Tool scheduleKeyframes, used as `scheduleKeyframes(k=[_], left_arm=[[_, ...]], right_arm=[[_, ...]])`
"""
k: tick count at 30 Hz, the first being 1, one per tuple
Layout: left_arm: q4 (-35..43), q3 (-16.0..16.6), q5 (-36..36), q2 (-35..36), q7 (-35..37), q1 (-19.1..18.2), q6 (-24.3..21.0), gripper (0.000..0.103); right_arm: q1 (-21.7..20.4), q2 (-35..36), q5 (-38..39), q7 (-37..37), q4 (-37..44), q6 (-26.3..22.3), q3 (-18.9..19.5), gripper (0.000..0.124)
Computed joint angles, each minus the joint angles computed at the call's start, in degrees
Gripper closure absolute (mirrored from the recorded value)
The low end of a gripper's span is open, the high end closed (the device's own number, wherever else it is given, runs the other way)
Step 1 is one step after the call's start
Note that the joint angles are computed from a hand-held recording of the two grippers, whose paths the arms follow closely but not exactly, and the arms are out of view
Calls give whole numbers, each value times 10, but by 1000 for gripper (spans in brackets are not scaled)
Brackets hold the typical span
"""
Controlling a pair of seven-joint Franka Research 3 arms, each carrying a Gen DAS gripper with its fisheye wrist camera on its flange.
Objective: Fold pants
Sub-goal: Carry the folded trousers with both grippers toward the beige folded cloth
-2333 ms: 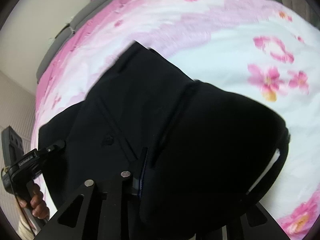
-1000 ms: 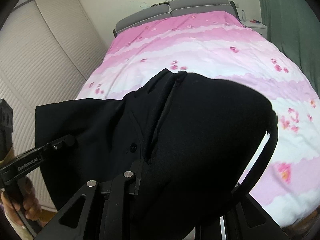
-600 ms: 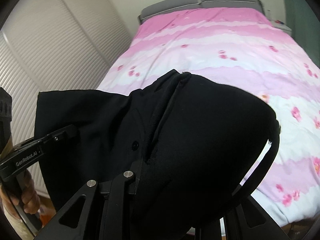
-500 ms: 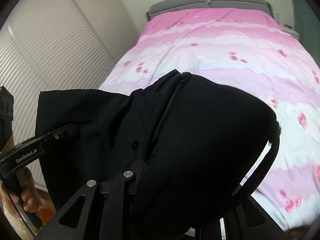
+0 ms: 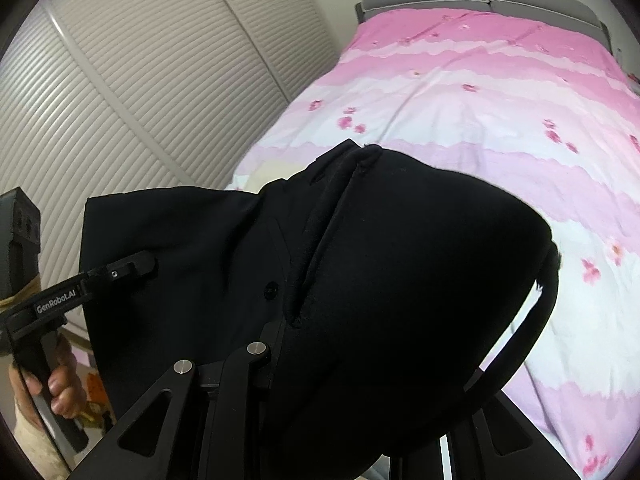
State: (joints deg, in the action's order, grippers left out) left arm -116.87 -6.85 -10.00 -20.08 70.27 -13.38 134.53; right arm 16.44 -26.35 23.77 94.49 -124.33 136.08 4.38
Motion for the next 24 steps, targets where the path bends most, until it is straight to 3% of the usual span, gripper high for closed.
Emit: scheduleKeyframes(k=[5,10,17,24], left_arm=[[11,68,-91,21,118,3,-11,83],[93,101,-147,91,243,40,-96,83],[241,102,-190,226,400,109,-219,83],[501,53,-213,425,490,181,-325,83]], right_arm=[[5,51,-6,31,38,29,19,100],[6,102,-50,140,72,60,52,100],[28,181,-180,369,129,70,95,100],[73,265,-287,536,204,56,80,100]])
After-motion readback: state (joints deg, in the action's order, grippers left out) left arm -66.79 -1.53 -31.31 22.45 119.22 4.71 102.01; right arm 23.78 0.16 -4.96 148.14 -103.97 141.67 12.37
